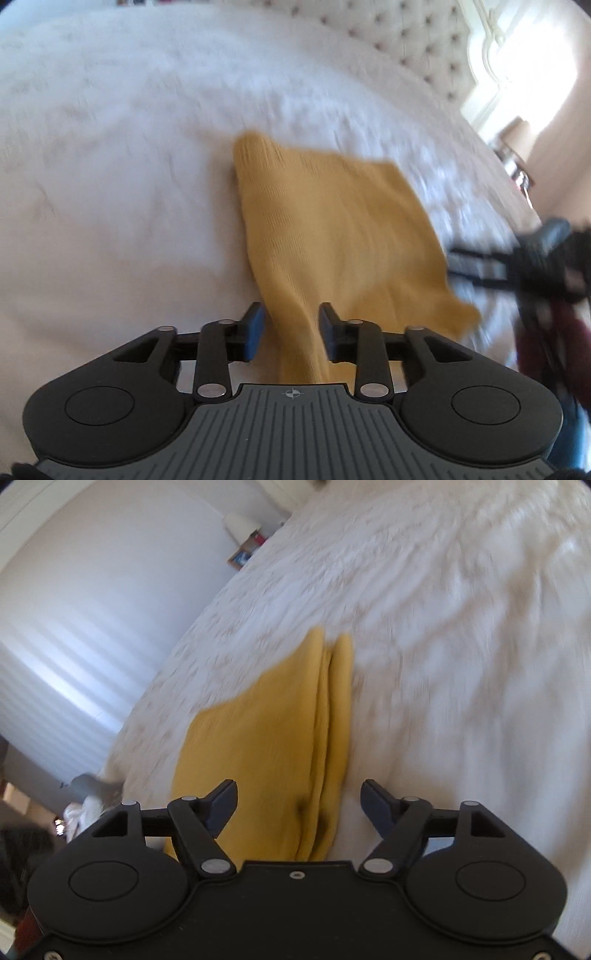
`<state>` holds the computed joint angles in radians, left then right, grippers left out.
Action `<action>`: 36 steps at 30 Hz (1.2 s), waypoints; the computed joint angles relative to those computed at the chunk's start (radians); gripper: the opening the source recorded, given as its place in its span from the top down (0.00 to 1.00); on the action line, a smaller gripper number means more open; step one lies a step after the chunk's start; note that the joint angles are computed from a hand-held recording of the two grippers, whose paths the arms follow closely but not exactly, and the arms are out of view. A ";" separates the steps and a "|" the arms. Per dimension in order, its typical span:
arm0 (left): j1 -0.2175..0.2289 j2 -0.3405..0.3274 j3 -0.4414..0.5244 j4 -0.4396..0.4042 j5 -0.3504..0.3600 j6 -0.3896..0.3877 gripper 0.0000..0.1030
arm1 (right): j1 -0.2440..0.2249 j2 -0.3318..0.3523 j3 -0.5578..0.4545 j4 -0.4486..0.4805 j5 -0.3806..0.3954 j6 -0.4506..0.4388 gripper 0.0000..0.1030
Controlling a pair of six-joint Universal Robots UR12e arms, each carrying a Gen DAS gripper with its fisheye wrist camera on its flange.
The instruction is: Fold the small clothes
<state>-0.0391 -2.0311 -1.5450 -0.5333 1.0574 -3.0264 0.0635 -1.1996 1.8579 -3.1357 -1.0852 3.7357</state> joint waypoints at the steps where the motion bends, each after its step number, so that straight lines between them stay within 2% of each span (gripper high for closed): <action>1: -0.001 -0.007 0.010 0.014 0.001 -0.022 0.63 | 0.001 -0.005 0.007 0.011 0.016 -0.002 0.25; 3: 0.001 -0.012 0.011 0.046 -0.013 -0.055 0.62 | 0.004 -0.006 0.014 0.028 0.043 -0.009 0.24; 6: -0.006 -0.030 0.025 0.082 -0.011 -0.094 0.53 | 0.003 0.013 0.012 0.009 0.107 0.017 0.25; 8: -0.005 -0.042 0.034 0.090 -0.017 -0.119 0.39 | 0.003 0.030 -0.001 0.008 0.164 0.041 0.42; 9: -0.003 -0.044 0.035 0.093 -0.016 -0.130 0.36 | 0.008 0.031 -0.010 0.038 0.164 0.028 0.66; 10: 0.009 -0.040 0.026 0.094 -0.022 -0.130 0.32 | 0.018 0.027 -0.016 0.072 0.136 -0.006 0.76; 12: 0.010 -0.053 0.042 0.089 -0.009 -0.150 0.30 | 0.035 0.015 -0.027 0.123 0.080 -0.078 0.76; 14: 0.015 -0.064 0.056 0.073 -0.005 -0.171 0.26 | 0.042 0.000 -0.029 0.146 0.044 -0.101 0.77; 17: 0.018 -0.096 0.094 0.048 -0.044 -0.209 0.23 | 0.048 -0.013 -0.027 0.173 0.006 -0.119 0.79; 21: 0.012 -0.147 0.159 0.035 -0.125 -0.231 0.23 | 0.047 -0.012 -0.026 0.188 0.004 -0.124 0.79; 24: 0.007 -0.182 0.208 0.019 -0.182 -0.277 0.27 | 0.048 -0.007 -0.025 0.183 0.003 -0.117 0.79; 25: 0.005 -0.183 0.214 0.025 -0.179 -0.289 0.52 | 0.048 -0.009 -0.025 0.186 0.001 -0.119 0.79; 26: 0.000 -0.178 0.213 0.046 -0.154 -0.286 0.74 | 0.049 -0.011 -0.025 0.189 -0.001 -0.122 0.79; 29: -0.006 -0.156 0.187 0.150 -0.131 -0.201 0.73 | 0.048 -0.019 -0.023 0.183 0.001 -0.119 0.78; 30: -0.012 -0.149 0.182 0.151 -0.102 -0.147 0.73 | 0.048 -0.018 -0.024 0.189 -0.003 -0.117 0.77; 33: -0.050 -0.144 0.195 0.076 0.128 0.020 0.65 | 0.059 -0.022 -0.036 0.256 -0.067 -0.154 0.77; 35: -0.055 -0.145 0.180 0.117 0.179 0.056 0.48 | 0.076 -0.029 -0.042 0.274 -0.127 -0.181 0.71; 36: -0.053 -0.140 0.170 0.142 0.190 0.048 0.43 | 0.085 -0.036 -0.047 0.293 -0.162 -0.199 0.62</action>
